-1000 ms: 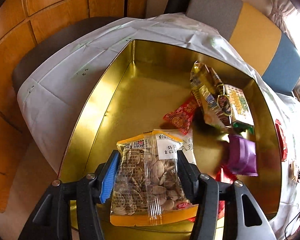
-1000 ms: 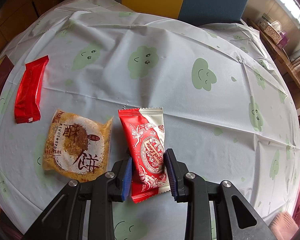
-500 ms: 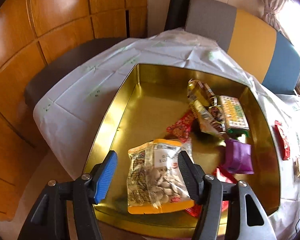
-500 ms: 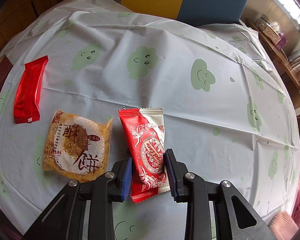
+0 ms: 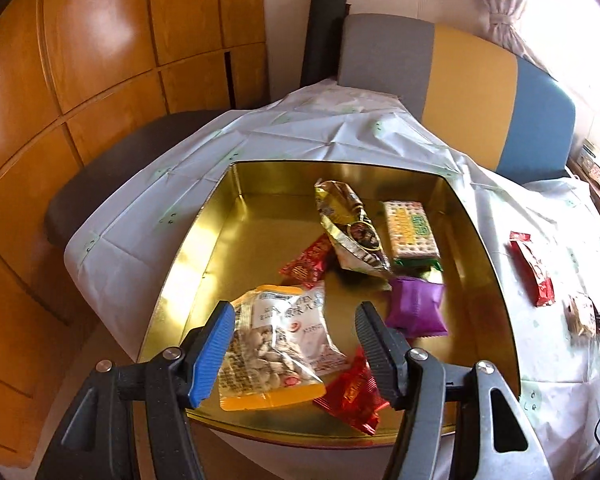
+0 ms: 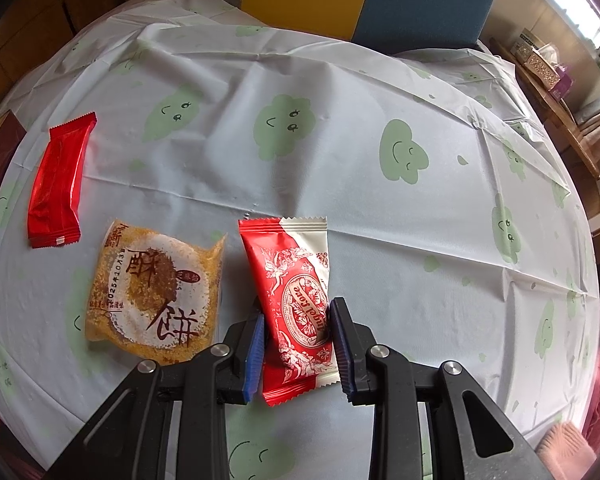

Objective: Organize snacks
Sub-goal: 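Lower the nut bag into the tin and open the left tool, then carry the red-and-white candy into the tin and open the right tool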

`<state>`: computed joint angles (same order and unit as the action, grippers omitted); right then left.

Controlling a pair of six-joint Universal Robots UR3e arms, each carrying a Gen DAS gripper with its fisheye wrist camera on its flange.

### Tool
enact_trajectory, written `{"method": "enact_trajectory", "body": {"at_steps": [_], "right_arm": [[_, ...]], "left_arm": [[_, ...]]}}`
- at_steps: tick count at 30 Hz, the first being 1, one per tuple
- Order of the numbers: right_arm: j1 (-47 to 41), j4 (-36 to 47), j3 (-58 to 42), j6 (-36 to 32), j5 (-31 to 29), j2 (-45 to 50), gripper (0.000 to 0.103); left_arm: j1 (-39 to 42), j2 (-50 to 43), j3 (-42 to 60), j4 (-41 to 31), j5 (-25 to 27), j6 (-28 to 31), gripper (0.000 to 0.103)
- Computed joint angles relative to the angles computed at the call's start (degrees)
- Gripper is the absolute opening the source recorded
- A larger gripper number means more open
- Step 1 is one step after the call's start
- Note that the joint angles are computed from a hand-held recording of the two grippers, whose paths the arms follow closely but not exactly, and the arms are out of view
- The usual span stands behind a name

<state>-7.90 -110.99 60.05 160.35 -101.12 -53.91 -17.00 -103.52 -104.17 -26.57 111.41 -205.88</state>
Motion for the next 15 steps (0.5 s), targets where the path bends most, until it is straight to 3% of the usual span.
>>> {"method": "enact_trajectory", "body": {"at_steps": [15], "right_arm": [[-1.9, -1.9, 0.5, 1.9, 2.5, -1.6, 0.03]], "left_arm": [[-2.5, -0.7, 0.0, 0.1, 0.5, -0.5, 0.064]]}}
